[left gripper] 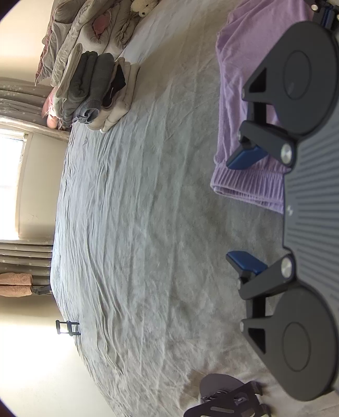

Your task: Fold clothes

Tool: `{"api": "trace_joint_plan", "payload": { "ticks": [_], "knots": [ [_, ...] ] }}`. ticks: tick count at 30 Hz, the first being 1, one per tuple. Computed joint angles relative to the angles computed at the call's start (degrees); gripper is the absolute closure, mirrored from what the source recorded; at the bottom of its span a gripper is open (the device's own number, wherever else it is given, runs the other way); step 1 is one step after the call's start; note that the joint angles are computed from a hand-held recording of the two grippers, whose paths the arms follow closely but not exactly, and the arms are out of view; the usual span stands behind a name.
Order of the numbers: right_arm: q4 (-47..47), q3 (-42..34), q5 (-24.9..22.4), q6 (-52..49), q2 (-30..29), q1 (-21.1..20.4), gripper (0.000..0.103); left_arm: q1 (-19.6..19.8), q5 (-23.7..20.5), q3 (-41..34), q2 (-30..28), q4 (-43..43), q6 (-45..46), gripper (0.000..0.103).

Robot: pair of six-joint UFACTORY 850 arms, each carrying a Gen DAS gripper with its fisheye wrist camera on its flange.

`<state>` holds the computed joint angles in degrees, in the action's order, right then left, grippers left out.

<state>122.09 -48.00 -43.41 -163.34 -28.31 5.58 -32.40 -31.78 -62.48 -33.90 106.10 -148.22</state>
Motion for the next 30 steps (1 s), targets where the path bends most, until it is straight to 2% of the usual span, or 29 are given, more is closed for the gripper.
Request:
{"api": "trace_joint_plan", "payload": {
  "ticks": [4, 5, 6, 8, 10, 11, 13, 14, 15, 16, 17, 18, 20, 25, 28, 30],
  "knots": [
    [4.8, -0.3, 2.8, -3.9, -1.1, 0.7, 0.099, 0.1, 0.2, 0.4, 0.3, 0.5, -1.1, 0.033],
    [3.6, 0.1, 1.9, -3.8, -1.1, 0.3, 0.096, 0.1, 0.4, 0.5, 0.3, 0.6, -1.3, 0.033],
    [2.2, 0.4, 0.7, -3.6, -0.9, -0.2, 0.087, 0.0, 0.5, 0.7, 0.4, 0.6, -1.6, 0.033],
    [2.8, 1.1, 0.4, -6.2, -0.7, 0.0, 0.087, -0.1, 1.0, 0.9, 0.7, 0.4, -1.9, 0.033],
    [5.6, 1.6, 1.1, -10.0, -0.8, 0.8, 0.087, -0.3, 1.6, 1.3, 1.0, 0.4, -2.6, 0.029],
    [6.7, 1.5, 1.1, -10.6, -1.1, 1.0, 0.087, -0.3, 2.0, 1.6, 1.2, 0.8, -3.4, 0.023],
    [6.5, 1.0, 0.7, -8.5, -1.9, 0.7, 0.087, -0.4, 2.4, 2.0, 1.3, 2.7, -5.9, 0.020],
    [6.5, 0.8, 0.6, -7.7, -2.0, 0.7, 0.089, -0.2, 3.1, 2.0, 1.1, 3.8, -7.2, 0.020],
    [6.7, 0.9, 0.7, -7.6, -1.9, 0.7, 0.100, 0.0, 3.9, 1.8, 0.9, 4.9, -8.4, 0.021],
    [6.5, 1.1, 0.5, -7.4, -1.7, 0.6, 0.102, 0.2, 4.5, 1.5, 0.5, 5.3, -9.0, 0.029],
    [6.2, 1.4, 0.0, -7.3, -1.4, 0.5, 0.103, 0.3, 4.9, 1.1, 0.1, 5.3, -9.2, 0.045],
    [5.5, 1.8, -0.8, -6.9, -1.0, 0.2, 0.103, 0.3, 5.0, 0.7, -0.2, 4.7, -8.6, 0.053],
    [3.6, 2.5, -2.2, -6.0, -0.2, -0.3, 0.103, 0.3, 5.1, 0.5, -0.2, 5.1, -8.6, 0.076],
    [1.4, 2.6, -1.1, -3.8, -0.5, -0.2, 0.103, 1.2, 5.8, 1.9, 0.7, 11.7, -16.9, 0.080],
    [-1.2, 3.7, -3.9, -2.5, 0.7, -1.2, 0.103, 1.8, 5.8, 2.9, 1.3, 15.8, -22.3, 0.081],
    [-0.1, 4.7, -4.0, -4.0, 2.0, -0.9, 0.103, 2.0, 6.0, 2.8, 1.1, 16.3, -21.7, 0.080]
  ]
}}
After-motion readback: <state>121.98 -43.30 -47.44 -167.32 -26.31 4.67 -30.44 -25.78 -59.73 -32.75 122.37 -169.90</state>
